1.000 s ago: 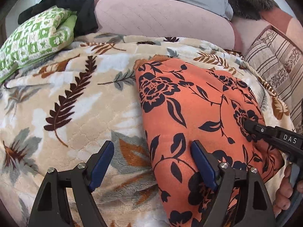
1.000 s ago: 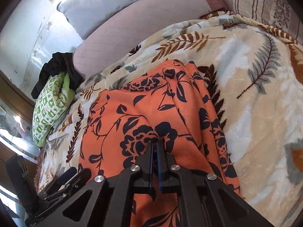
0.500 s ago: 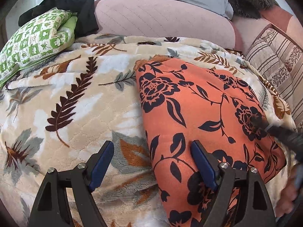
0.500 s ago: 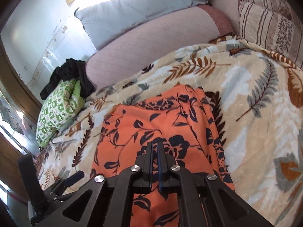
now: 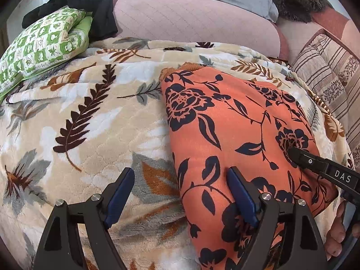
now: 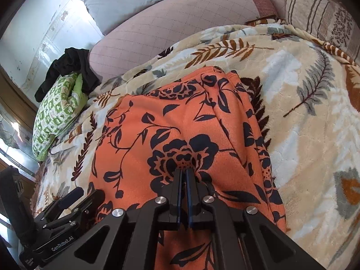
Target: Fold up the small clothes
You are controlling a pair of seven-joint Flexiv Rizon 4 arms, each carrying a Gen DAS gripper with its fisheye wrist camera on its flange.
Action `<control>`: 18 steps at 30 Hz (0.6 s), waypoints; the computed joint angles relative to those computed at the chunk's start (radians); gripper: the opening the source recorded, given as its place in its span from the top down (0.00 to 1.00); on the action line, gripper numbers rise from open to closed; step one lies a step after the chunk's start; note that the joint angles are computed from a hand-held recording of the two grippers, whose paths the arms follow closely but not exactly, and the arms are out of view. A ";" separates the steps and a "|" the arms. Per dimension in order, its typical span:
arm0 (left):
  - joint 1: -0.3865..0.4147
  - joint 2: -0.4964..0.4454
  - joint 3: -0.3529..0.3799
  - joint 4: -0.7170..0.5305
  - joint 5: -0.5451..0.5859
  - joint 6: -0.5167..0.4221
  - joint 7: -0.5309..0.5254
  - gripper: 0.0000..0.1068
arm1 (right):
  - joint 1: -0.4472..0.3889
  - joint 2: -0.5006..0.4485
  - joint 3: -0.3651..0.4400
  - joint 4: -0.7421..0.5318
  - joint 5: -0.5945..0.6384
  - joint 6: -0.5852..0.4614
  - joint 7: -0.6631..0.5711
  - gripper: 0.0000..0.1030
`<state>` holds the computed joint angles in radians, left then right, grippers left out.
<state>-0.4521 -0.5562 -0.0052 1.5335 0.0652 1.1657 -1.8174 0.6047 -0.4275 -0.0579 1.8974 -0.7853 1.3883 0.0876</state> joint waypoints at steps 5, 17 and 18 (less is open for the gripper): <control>-0.006 -0.002 0.008 -0.003 0.012 0.002 -0.007 0.20 | 0.010 0.002 -0.014 0.005 -0.020 0.005 0.032 0.94; 0.066 0.003 -0.085 0.023 -0.098 -0.024 0.061 0.16 | 0.042 -0.006 -0.098 0.060 0.024 0.227 0.078 0.94; 0.102 0.009 -0.131 0.046 -0.162 -0.015 0.093 0.16 | 0.056 -0.002 -0.114 0.065 0.030 0.237 0.072 0.94</control>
